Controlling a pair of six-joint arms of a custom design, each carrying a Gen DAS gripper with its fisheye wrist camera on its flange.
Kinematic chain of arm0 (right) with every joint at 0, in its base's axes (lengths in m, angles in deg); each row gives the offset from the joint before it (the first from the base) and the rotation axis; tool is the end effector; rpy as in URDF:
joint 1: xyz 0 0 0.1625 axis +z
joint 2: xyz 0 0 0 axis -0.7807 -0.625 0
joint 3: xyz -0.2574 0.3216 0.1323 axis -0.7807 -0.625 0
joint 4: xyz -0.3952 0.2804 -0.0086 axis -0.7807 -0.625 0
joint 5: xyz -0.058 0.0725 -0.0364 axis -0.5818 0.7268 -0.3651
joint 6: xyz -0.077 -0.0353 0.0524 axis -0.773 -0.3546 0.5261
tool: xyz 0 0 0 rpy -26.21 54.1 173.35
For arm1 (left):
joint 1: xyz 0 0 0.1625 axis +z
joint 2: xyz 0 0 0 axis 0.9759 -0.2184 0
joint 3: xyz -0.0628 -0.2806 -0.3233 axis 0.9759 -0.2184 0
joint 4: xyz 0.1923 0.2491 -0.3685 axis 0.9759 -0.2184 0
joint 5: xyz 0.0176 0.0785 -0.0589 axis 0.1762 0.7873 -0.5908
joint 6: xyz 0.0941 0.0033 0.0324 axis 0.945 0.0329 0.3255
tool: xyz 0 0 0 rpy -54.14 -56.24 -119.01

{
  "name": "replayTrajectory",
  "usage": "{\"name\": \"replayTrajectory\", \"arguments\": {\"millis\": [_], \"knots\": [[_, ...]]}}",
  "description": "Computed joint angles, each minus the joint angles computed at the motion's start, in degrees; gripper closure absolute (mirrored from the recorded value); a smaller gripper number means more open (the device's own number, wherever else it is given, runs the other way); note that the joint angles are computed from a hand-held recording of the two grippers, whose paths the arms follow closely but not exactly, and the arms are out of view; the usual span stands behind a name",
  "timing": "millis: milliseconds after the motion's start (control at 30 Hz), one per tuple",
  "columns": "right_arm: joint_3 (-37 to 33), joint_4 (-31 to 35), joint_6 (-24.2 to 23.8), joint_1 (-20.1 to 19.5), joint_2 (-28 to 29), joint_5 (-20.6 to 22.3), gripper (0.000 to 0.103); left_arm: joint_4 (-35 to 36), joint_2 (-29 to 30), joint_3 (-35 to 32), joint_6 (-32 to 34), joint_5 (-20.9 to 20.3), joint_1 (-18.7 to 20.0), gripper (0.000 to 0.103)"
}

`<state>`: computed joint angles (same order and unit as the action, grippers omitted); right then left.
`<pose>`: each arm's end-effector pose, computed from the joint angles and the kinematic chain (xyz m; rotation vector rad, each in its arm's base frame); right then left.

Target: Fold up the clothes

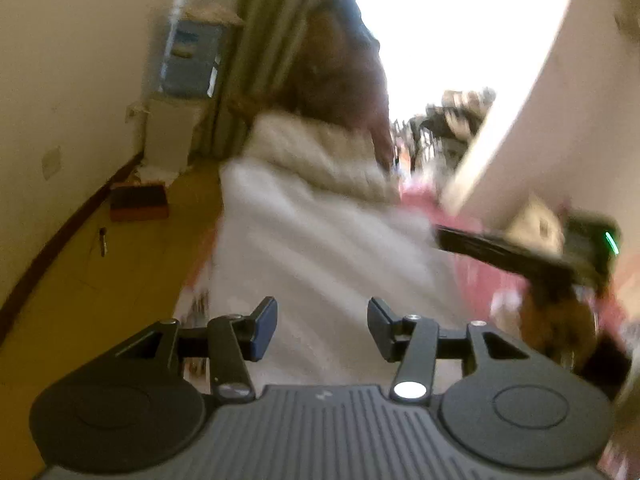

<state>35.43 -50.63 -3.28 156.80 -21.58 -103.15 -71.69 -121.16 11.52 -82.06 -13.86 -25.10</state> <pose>0.4048 -0.8274 0.2541 -1.5076 2.3751 -0.5065 -0.2524 -0.6732 0.4437 0.0782 2.3490 -1.2116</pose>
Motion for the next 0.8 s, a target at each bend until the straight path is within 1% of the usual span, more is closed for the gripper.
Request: {"name": "replayTrajectory", "arguments": {"millis": [33, 67, 100, 133, 167, 233, 267, 333, 367, 400, 433, 467, 500, 533, 567, 600, 633, 667, 700, 733, 767, 800], "knots": [[0.69, -0.21, -1.52, 0.51, 0.29, -5.31, 0.082, -0.10, -0.05, 1.74, -0.35, 1.83, -0.44, 0.053], [1.78, -1.91, -0.65, 0.88, 0.38, -9.25, 0.086, -2.60, -0.13, 3.42, 1.20, 3.49, -0.95, 0.053], [1.80, -3.85, 2.63, 0.79, 0.53, -10.79, 0.100, -5.01, -0.22, 4.53, 2.64, 3.82, -1.32, 0.053], [1.88, -5.89, 6.46, 0.69, 0.73, -11.96, 0.103, -6.11, -0.29, 5.16, 3.18, 4.48, -1.74, 0.053], [2.36, -8.05, 9.10, 0.78, 0.55, -12.52, 0.103, -5.33, -0.36, 5.29, 2.38, 5.54, -2.18, 0.053], [5.10, -13.30, 9.80, 1.69, -1.37, -10.87, 0.102, -4.13, -0.77, 5.67, 1.23, 6.40, -2.72, 0.052], [5.34, -13.48, 9.65, 2.21, -1.78, -9.80, 0.102, -3.85, -1.13, 5.96, 0.52, 6.22, -2.84, 0.052], [3.94, -8.29, 7.58, 3.51, -1.12, -6.59, 0.102, -3.66, -1.49, 6.16, -0.53, 5.74, -2.81, 0.052], [2.29, -5.07, 6.04, 4.29, -0.03, -5.72, 0.102, -3.74, -1.49, 6.19, -0.63, 5.81, -2.75, 0.052], [-0.28, -1.83, 3.96, 5.30, 2.12, -6.83, 0.103, -4.62, -0.80, 5.68, 0.25, 5.79, -2.25, 0.052], [-1.76, -0.71, 2.70, 6.28, 3.88, -9.91, 0.103, -6.01, -0.73, 6.24, 1.22, 5.87, -1.93, 0.052], [-3.19, -2.00, 2.86, 7.25, 5.94, -15.34, 0.103, -7.24, -0.54, 6.59, 2.05, 6.21, -1.88, 0.052], [-3.78, -5.68, 4.71, 8.04, 7.49, -21.19, 0.103, -7.89, -0.26, 6.53, 2.51, 6.49, -1.84, 0.052], [-3.45, -10.51, 7.23, 8.66, 8.13, -25.74, 0.102, -7.97, -0.24, 6.64, 2.18, 6.63, -1.86, 0.052], [-3.40, -15.16, 8.86, 8.65, 9.01, -27.90, 0.103, -7.38, -0.22, 6.52, 1.36, 6.66, -1.75, 0.051], [-3.40, -17.44, 10.17, 8.48, 9.18, -27.65, 0.103, -6.91, -0.39, 6.63, 1.00, 6.74, -1.77, 0.051], [-2.02, -17.32, 11.53, 8.58, 7.57, -25.01, 0.103, -6.61, -0.63, 6.82, 0.92, 6.80, -1.85, 0.051], [-0.74, -16.47, 12.03, 8.18, 5.96, -19.97, 0.103, -6.24, -0.89, 6.91, 0.84, 6.72, -1.90, 0.051], [0.11, -13.80, 11.05, 7.78, 4.56, -14.04, 0.102, -5.93, -1.00, 6.89, 0.60, 6.56, -1.87, 0.051], [-0.63, -8.97, 9.10, 7.88, 4.21, -9.87, 0.101, -5.65, -1.11, 6.88, 0.37, 6.43, -1.84, 0.051], [-2.50, -3.32, 7.14, 8.38, 4.80, -7.50, 0.101, -5.61, -1.13, 6.96, 0.15, 6.52, -1.90, 0.050], [-4.58, 2.03, 5.39, 8.97, 5.74, -6.07, 0.101, -5.85, -0.92, 6.87, 0.14, 6.74, -1.94, 0.050]]}}
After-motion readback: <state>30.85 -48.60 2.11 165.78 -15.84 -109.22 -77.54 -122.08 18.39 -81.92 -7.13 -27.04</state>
